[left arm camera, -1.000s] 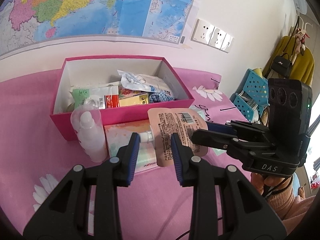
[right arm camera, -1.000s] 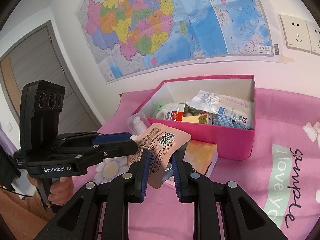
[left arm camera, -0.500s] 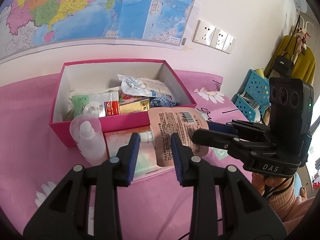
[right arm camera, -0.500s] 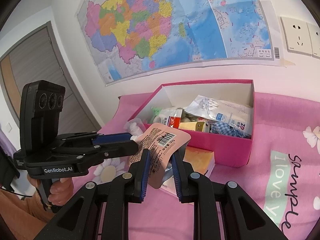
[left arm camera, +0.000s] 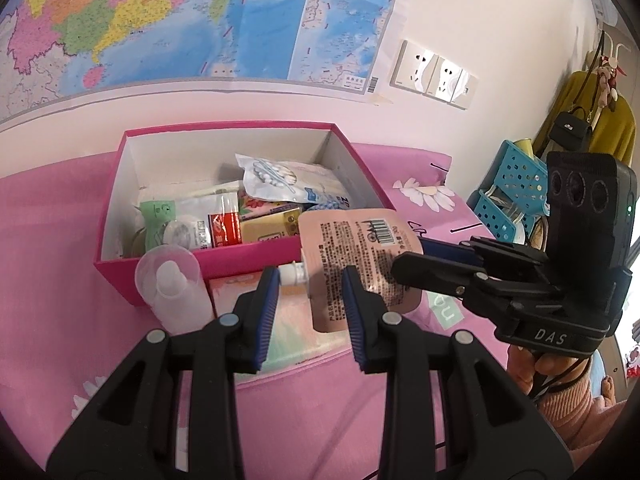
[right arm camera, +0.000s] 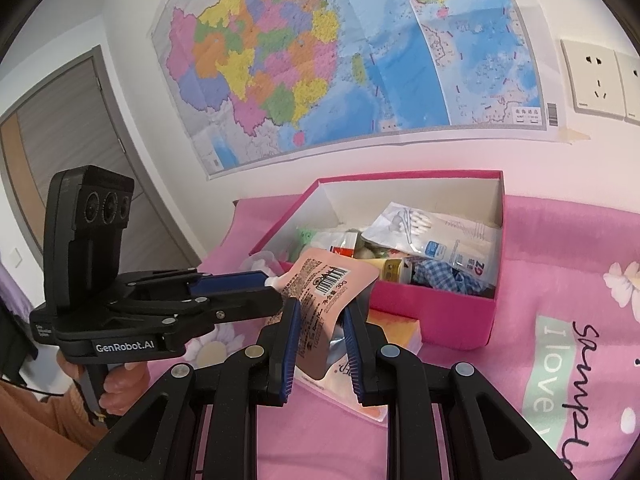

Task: Organize soft objects
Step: 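Lower the pouch into the pink box and open the right gripper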

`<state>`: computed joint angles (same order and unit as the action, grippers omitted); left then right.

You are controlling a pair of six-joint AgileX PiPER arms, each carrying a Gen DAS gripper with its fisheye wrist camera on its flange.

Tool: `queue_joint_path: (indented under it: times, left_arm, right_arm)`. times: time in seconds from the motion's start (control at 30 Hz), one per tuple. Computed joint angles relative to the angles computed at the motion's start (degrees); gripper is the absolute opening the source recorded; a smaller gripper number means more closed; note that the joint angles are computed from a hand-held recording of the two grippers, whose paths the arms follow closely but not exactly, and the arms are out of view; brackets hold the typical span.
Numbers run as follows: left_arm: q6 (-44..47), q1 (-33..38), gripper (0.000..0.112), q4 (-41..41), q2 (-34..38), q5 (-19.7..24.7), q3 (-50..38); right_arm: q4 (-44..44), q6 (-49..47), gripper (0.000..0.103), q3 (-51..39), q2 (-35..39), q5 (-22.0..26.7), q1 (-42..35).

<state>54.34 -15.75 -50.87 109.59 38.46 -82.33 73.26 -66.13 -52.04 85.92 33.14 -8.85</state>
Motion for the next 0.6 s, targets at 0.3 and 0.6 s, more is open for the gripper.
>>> queue_joint_path:
  times: [0.3, 0.6]
  left_arm:
    - [-2.7, -0.3, 0.034, 1.5, 1.8, 0.5, -3.5]
    - [-5.4, -0.6, 0.034, 3.3, 4.0, 1.0, -7.3]
  right_arm:
    - [0.9, -1.0, 0.022, -1.2, 1.2, 0.1, -0.1]
    - [0.9, -1.2, 0.021, -3.5, 3.0, 1.0, -0.7]
